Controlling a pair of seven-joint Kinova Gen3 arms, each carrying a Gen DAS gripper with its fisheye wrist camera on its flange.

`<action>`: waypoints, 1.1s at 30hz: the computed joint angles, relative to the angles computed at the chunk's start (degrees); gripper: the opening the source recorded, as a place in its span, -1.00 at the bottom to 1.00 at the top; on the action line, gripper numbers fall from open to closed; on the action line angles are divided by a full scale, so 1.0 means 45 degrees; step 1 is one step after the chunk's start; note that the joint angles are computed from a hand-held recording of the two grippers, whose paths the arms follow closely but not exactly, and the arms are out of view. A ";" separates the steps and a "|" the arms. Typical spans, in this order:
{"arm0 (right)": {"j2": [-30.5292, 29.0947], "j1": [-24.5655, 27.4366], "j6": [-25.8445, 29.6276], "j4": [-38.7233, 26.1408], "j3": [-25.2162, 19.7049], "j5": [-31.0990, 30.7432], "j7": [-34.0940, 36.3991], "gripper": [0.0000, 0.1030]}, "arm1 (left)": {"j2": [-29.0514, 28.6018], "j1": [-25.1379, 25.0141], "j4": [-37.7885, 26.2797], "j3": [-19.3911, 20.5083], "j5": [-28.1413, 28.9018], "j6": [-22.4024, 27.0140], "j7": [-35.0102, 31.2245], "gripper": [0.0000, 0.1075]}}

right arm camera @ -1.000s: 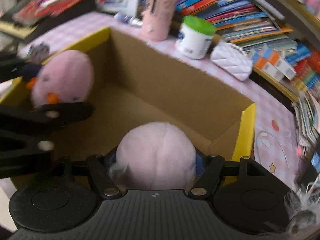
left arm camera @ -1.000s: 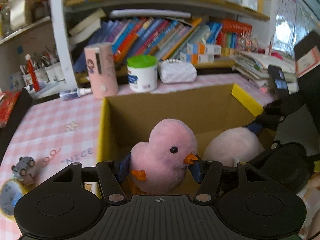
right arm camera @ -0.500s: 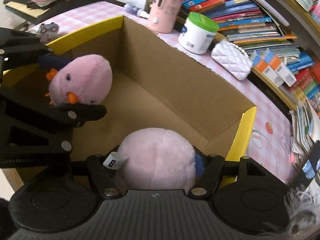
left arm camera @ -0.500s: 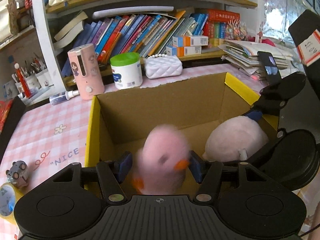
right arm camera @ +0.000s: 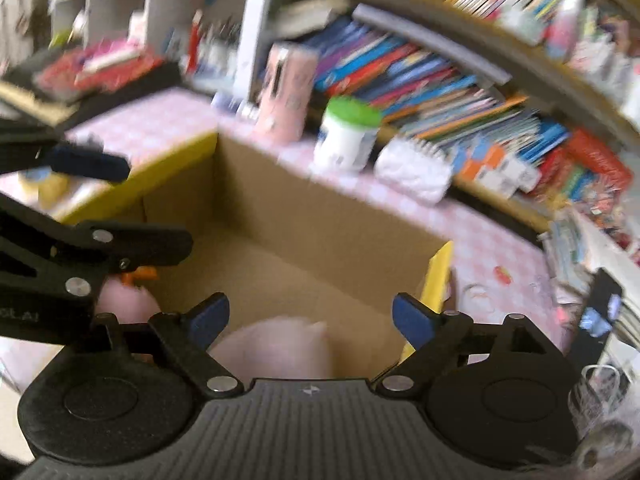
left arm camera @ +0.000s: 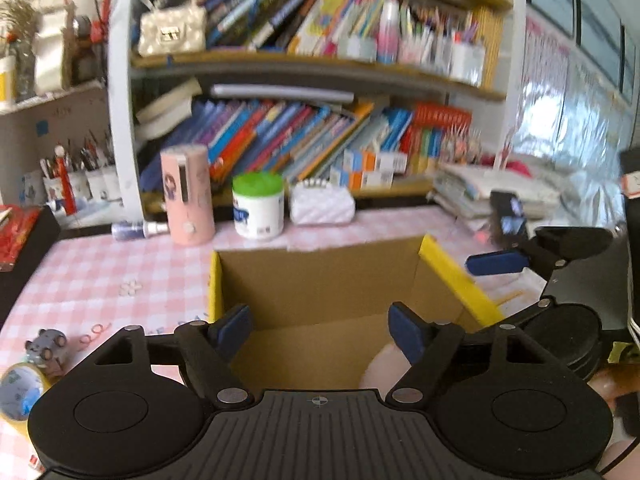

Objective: Organize objects
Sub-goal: 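Lower the pig into the box and open the right tool while the left tool releases the chick, then withdraw both tools from the box back toward the remaining items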

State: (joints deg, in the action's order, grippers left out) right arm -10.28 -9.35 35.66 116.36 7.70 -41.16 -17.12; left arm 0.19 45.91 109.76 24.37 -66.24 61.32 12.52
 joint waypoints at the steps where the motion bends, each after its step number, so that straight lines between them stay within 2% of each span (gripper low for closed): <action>1: -0.0483 -0.0285 -0.0518 0.0410 0.0175 -0.0311 0.0016 0.82 | -0.0138 0.0119 0.0034 0.0112 -0.0045 0.0246 0.0201 0.52; 3: -0.1424 -0.0714 -0.1553 0.1121 0.0271 -0.0503 -0.0339 0.89 | -0.0411 0.0300 0.0102 0.0391 -0.0013 0.0812 0.0496 0.58; 5: -0.2385 -0.0689 -0.2589 0.1802 -0.0108 -0.0294 -0.1276 0.91 | -0.0683 0.0512 0.0261 0.0682 -0.0031 0.1397 0.0921 0.60; 7: -0.3129 -0.0002 -0.3221 0.2330 -0.0902 -0.0121 -0.2312 0.91 | -0.0705 0.1154 0.0244 0.0647 0.0089 0.2338 0.1322 0.66; 8: -0.3519 0.0588 -0.3273 0.2529 -0.1372 -0.0173 -0.2830 0.91 | -0.0683 0.1214 0.0257 0.0924 0.0170 0.2856 0.1555 0.66; 11: -0.4593 0.2290 -0.2742 0.2898 -0.2525 -0.0359 -0.4383 0.91 | -0.0451 0.1020 0.0230 0.2080 0.0544 0.4409 0.1939 0.67; 13: -0.5299 0.3379 -0.2115 0.3058 -0.3231 -0.0326 -0.5419 0.91 | -0.0407 0.1636 0.0298 0.1851 0.0982 0.4933 0.2094 0.67; 15: -0.6138 0.4559 -0.1547 0.3305 -0.4126 -0.0198 -0.6454 0.91 | -0.0620 0.1813 0.0369 0.1760 0.1685 0.4970 0.2189 0.67; 18: -0.7205 0.5626 -0.0726 0.3476 -0.5270 0.0448 -0.8008 0.91 | -0.0932 0.1941 0.0614 0.1939 0.2633 0.5119 0.2646 0.67; 21: -0.7947 0.5803 0.0369 0.3501 -0.5789 0.1203 -0.9561 0.91 | -0.1219 0.2015 0.0845 0.2283 0.3471 0.5434 0.2765 0.67; 27: -0.8741 0.4514 0.2427 0.3168 -0.6253 0.2509 -1.2629 0.91 | -0.2027 0.2118 0.1246 0.3368 0.5480 0.6219 0.3504 0.67; 33: -0.9785 0.3995 0.3892 0.2798 -0.7542 0.3065 -1.4489 0.91 | -0.2674 0.1905 0.1404 0.4891 0.6784 0.7104 0.4282 0.67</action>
